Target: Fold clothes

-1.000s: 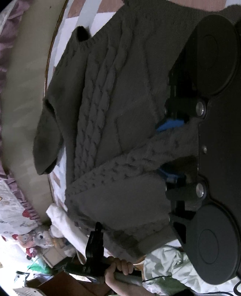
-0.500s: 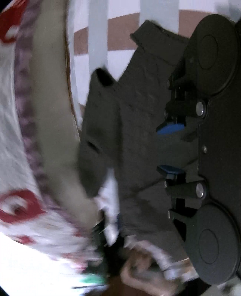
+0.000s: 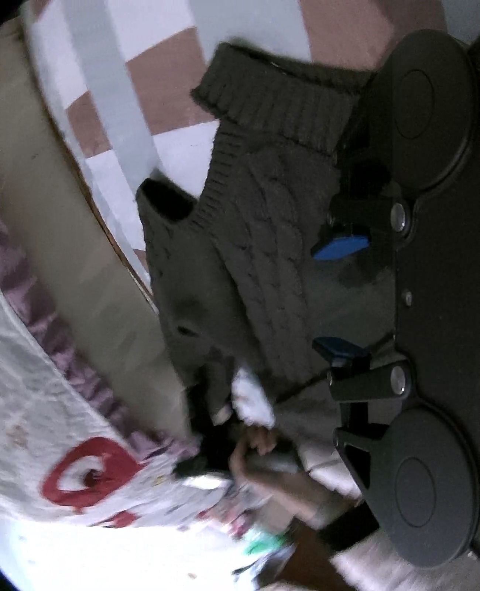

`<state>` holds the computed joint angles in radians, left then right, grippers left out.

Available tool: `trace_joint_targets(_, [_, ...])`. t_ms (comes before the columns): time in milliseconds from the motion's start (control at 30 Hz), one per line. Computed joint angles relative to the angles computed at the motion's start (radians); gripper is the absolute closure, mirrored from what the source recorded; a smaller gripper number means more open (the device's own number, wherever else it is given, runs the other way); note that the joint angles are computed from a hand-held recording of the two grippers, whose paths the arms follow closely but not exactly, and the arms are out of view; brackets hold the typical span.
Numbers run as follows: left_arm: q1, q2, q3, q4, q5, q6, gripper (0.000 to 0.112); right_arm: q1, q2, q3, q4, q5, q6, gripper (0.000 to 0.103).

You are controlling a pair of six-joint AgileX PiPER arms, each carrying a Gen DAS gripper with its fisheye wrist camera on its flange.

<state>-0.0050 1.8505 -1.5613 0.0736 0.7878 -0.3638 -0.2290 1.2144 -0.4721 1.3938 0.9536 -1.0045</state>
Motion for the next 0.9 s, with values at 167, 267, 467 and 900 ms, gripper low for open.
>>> trace_joint_targets(167, [0.032,-0.009,0.085,-0.092,-0.15,0.018,0.039,-0.078,0.056,-0.024,-0.004,0.164,0.034,0.036])
trace_joint_targets(267, [0.009,-0.006,0.129,-0.051,-0.259,-0.008,0.039,-0.037,0.031,-0.043,-0.061,0.107,0.077,0.035])
trace_joint_targets(467, [-0.103,-0.069,0.216,0.333,-0.351,-0.339,0.092,-0.026,0.12,-0.044,-0.024,0.091,0.028,0.034])
trace_joint_targets(900, [-0.538,-1.001,0.803,0.704,-0.261,-0.85,0.094,-0.057,0.095,-0.03,-0.007,0.087,0.135,0.032])
